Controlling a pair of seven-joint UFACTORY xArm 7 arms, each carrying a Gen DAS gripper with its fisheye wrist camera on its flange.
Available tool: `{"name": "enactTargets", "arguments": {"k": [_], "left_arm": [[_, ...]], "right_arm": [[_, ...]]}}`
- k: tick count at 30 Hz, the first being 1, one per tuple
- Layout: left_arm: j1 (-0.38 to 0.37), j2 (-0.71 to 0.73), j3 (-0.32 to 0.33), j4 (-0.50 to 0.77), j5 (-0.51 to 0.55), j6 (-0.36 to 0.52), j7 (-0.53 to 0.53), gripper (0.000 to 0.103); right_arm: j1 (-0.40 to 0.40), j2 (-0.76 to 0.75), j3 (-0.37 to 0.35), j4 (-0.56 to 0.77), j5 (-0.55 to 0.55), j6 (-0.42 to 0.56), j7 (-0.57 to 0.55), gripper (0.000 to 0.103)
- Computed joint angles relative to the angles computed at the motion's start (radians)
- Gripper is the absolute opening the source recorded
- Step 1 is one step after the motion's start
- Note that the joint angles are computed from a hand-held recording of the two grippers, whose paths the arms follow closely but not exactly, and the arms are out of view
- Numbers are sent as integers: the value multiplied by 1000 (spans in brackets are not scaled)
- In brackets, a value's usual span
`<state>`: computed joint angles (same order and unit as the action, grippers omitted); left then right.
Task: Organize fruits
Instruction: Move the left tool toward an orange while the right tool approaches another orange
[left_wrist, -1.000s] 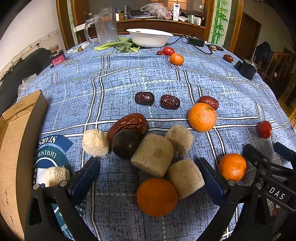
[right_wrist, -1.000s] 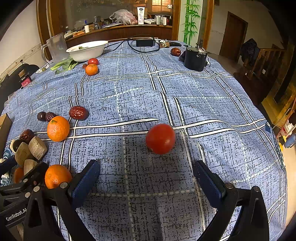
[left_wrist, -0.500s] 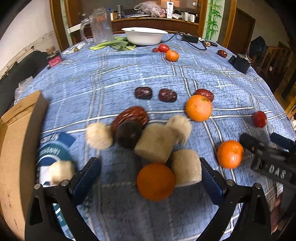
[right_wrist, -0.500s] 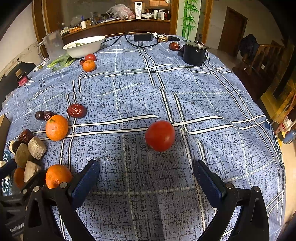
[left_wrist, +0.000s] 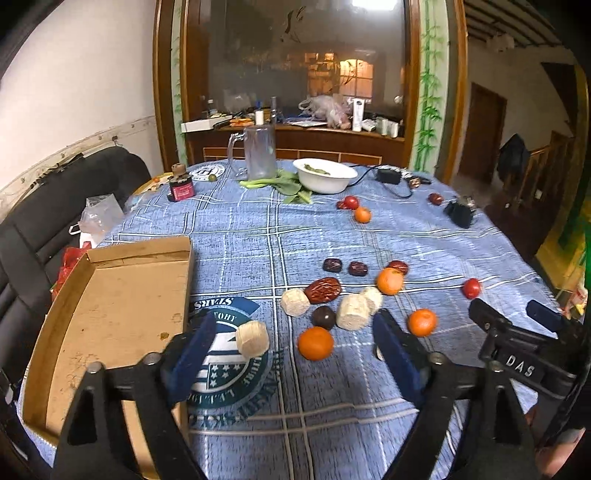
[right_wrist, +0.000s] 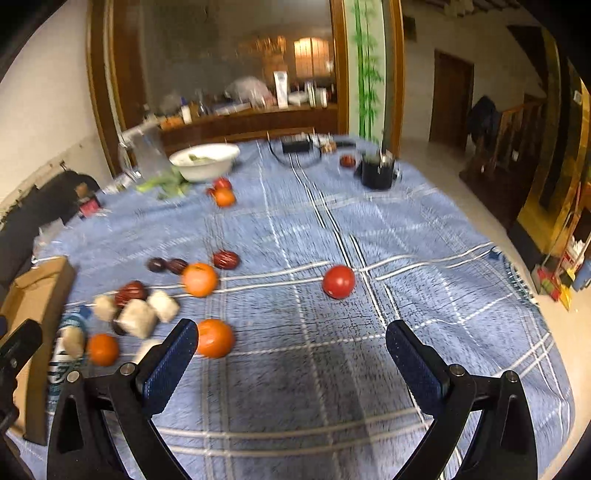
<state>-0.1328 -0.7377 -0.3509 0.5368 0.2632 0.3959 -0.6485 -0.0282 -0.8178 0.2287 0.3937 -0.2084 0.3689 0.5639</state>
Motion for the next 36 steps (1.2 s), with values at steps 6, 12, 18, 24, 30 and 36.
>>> {"name": "enactTargets", "arguments": {"k": [6, 12, 18, 24, 30, 36], "left_arm": [[-45, -141, 24, -50, -34, 35, 8, 84], [-55, -236, 23, -76, -56, 80, 20, 84], [-64, -286, 27, -95, -75, 109, 34, 84], [-62, -281, 34, -105, -88, 109, 48, 84], [-61, -256, 36, -110, -95, 99, 56, 84], [-70, -224, 46, -121, -103, 85, 64, 84]], "right_arm": [[20, -153, 40, -38, -4, 26, 37, 102], [56, -230, 51, -56, 2, 63, 42, 102], [90, -264, 60, -67, 7, 89, 43, 102], [109, -260, 62, -72, 10, 89, 39, 102], [116, -220, 58, -78, 12, 66, 35, 102], [122, -189, 58, -88, 13, 48, 33, 102]]}}
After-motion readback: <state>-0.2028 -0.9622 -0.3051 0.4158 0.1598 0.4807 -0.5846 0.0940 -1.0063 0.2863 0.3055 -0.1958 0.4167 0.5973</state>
